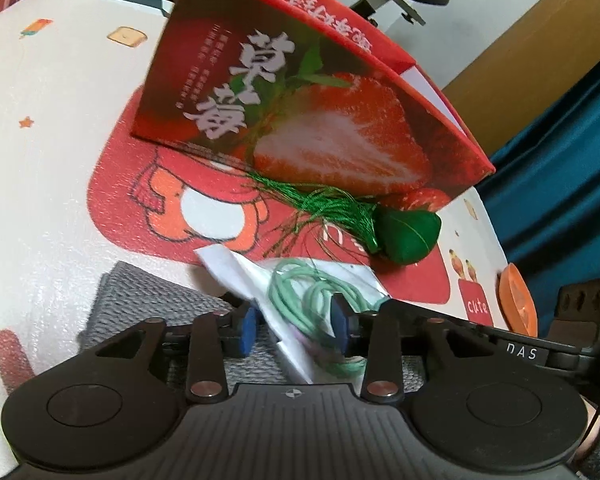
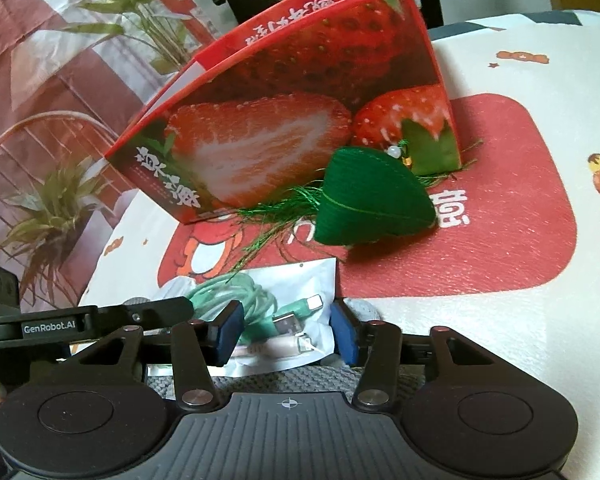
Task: Organize soft objects
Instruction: 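Close the right gripper on the cable bag and lift it, then carry the cable bag over the red box and lower it inside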
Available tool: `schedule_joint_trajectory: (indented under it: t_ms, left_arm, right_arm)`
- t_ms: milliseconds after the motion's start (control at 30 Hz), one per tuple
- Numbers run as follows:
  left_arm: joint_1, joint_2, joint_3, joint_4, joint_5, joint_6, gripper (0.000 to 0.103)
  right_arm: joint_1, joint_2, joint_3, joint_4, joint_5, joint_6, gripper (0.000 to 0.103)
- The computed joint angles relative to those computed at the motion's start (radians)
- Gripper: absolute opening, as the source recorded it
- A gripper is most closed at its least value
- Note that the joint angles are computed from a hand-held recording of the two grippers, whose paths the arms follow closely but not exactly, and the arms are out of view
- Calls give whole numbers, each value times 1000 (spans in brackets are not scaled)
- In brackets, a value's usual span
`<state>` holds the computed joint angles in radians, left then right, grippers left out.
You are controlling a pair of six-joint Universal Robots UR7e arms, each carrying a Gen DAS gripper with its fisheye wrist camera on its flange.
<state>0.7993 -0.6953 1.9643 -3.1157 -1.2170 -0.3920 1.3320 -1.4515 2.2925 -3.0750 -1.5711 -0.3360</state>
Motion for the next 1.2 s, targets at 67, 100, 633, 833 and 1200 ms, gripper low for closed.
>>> schedule_joint_trajectory:
  t_ms: [67,100,633,833,1200]
  left_arm:
    - [-5,1,-3,7,1,12,42]
    - [-7,1,-3,6,2,16,42]
    - [-37,-51,4,-72,6,90,39]
    - [-48,-71,-32,-61,11,144,39]
    - [-26,-15,-217,15,4,228,39]
  right_arm:
    - [4,2,0,2,1,-3,42]
    - [8,3,2,-3,-1,-9,42]
    - [82,-35,24,-116,19,-111,33]
    - [127,-30,-3,-149,13,-135,32]
    - [188,38,-141,-164,-19,-167,32]
